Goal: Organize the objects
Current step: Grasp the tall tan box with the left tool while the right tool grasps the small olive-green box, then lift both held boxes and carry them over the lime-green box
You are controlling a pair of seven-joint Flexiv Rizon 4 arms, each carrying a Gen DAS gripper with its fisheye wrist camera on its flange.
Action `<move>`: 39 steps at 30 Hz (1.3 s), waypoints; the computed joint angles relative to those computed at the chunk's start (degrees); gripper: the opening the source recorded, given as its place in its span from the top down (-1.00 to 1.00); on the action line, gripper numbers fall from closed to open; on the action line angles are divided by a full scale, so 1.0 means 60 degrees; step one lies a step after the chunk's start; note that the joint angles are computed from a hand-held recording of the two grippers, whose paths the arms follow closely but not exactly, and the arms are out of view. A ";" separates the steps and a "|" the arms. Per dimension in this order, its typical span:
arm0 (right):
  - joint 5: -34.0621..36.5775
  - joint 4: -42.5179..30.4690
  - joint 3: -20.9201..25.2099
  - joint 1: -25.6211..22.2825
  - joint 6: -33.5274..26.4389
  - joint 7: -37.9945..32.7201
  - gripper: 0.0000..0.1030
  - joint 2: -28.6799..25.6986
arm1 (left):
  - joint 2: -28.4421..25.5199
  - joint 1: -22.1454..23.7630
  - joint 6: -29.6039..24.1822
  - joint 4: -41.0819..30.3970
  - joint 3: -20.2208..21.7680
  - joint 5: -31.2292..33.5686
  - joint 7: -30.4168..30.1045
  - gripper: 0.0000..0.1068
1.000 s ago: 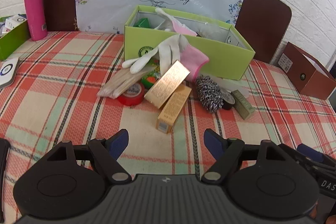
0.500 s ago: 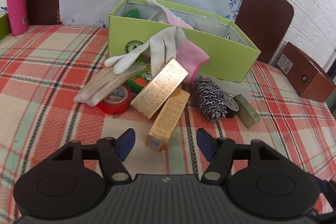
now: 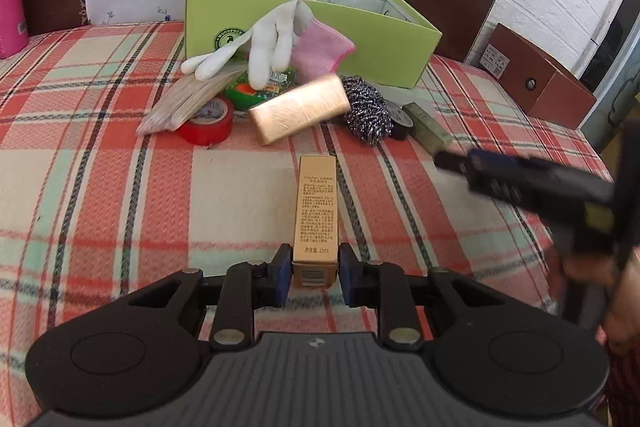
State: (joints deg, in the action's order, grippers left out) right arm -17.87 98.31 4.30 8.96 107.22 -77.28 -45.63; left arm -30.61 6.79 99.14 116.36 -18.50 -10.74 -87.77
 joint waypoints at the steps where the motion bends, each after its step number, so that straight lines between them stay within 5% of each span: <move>1: 0.0140 -0.0222 -0.0282 0.0247 0.0033 0.0028 0.03 -0.0137 | 0.0054 -0.0126 0.0016 0.0033 0.0150 -0.0027 -0.0055 0.53; 4: 0.0259 -0.0798 -0.0618 0.0529 -0.0323 0.0102 0.02 -0.0462 | 0.0060 -0.0219 0.0158 0.0021 0.0244 -0.0090 -0.0227 0.35; 6: -0.0012 -0.1006 -0.0032 0.0057 -0.0904 0.0116 0.35 -0.0534 | 0.0047 -0.0708 0.0138 -0.0138 0.0780 -0.0188 -0.0390 0.05; 7: -0.0038 -0.0895 0.0243 -0.0155 -0.0960 0.0099 0.55 -0.0468 | 0.0028 -0.0855 0.0162 -0.0192 0.0936 -0.0186 -0.0416 0.04; 10: -0.0095 -0.0023 0.0859 -0.0676 -0.0669 -0.0058 0.63 -0.0003 | -0.0057 -0.0710 0.0082 -0.0294 0.0741 -0.0109 -0.0361 0.04; 17: -0.1264 0.2376 0.2892 -0.2616 -0.0074 0.0064 0.67 0.1054 | -0.0284 -0.1585 -0.0223 -0.0732 0.1586 -0.0355 -0.0516 -0.02; 19: -0.0935 0.2632 0.2543 -0.2242 0.0237 -0.0271 0.67 0.1268 | -0.0324 -0.1721 -0.0302 -0.0824 0.1717 -0.0407 -0.0550 -0.01; 21: -0.0426 0.2519 0.1277 -0.1095 0.0606 -0.0319 0.58 0.1395 | -0.0317 -0.1691 -0.0355 -0.0829 0.1655 -0.0441 -0.0557 0.02; 23: -0.0061 0.1941 0.0609 -0.0540 0.0723 -0.0170 0.28 0.1147 | -0.0277 -0.1642 -0.0239 -0.0734 0.1569 -0.0441 -0.0579 0.02; 25: 0.0328 0.1193 0.0249 -0.0193 0.0507 -0.0214 0.26 0.0813 | -0.0209 -0.1767 -0.0158 -0.0640 0.1709 -0.0463 -0.0674 0.02; 28: -0.0458 0.0065 0.0842 -0.0786 0.0104 0.0225 0.26 0.0096 | -0.0149 -0.1648 -0.0078 -0.0538 0.1604 -0.0453 -0.0729 0.02; 31: -0.0436 -0.0620 0.0440 -0.0403 -0.0297 0.0299 0.27 -0.0328 | -0.0160 -0.1766 -0.0129 -0.0580 0.1775 -0.0491 -0.0823 0.02; 33: -0.0612 -0.0740 0.0981 -0.0795 -0.0779 0.0339 0.57 -0.0441 | -0.0176 -0.1783 -0.0222 -0.0617 0.1824 -0.0496 -0.0828 0.02; 35: -0.0640 -0.0262 0.1396 -0.1133 -0.0553 0.0179 0.58 -0.0258 | -0.0194 -0.1489 -0.0234 -0.0579 0.1520 -0.0436 -0.0720 0.09; 36: -0.0732 0.0082 0.1503 -0.1251 -0.0413 0.0032 0.58 -0.0090 | -0.0194 -0.1337 -0.0314 -0.0569 0.1356 -0.0433 -0.0669 0.42; 37: -0.0842 0.0521 0.1626 -0.1388 -0.0222 -0.0128 0.58 0.0122 | -0.0172 -0.1332 -0.0526 -0.0593 0.1357 -0.0480 -0.0659 0.51; 39: -0.1073 0.1459 0.1926 -0.1706 -0.0096 -0.0278 0.58 0.0644 | -0.0149 -0.1613 -0.0564 -0.0608 0.1661 -0.0492 -0.0696 0.53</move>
State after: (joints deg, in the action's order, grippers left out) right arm -24.31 107.07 15.86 -1.28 106.65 -78.95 -41.77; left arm -31.50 -2.89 95.76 112.71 -8.53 -13.69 -91.95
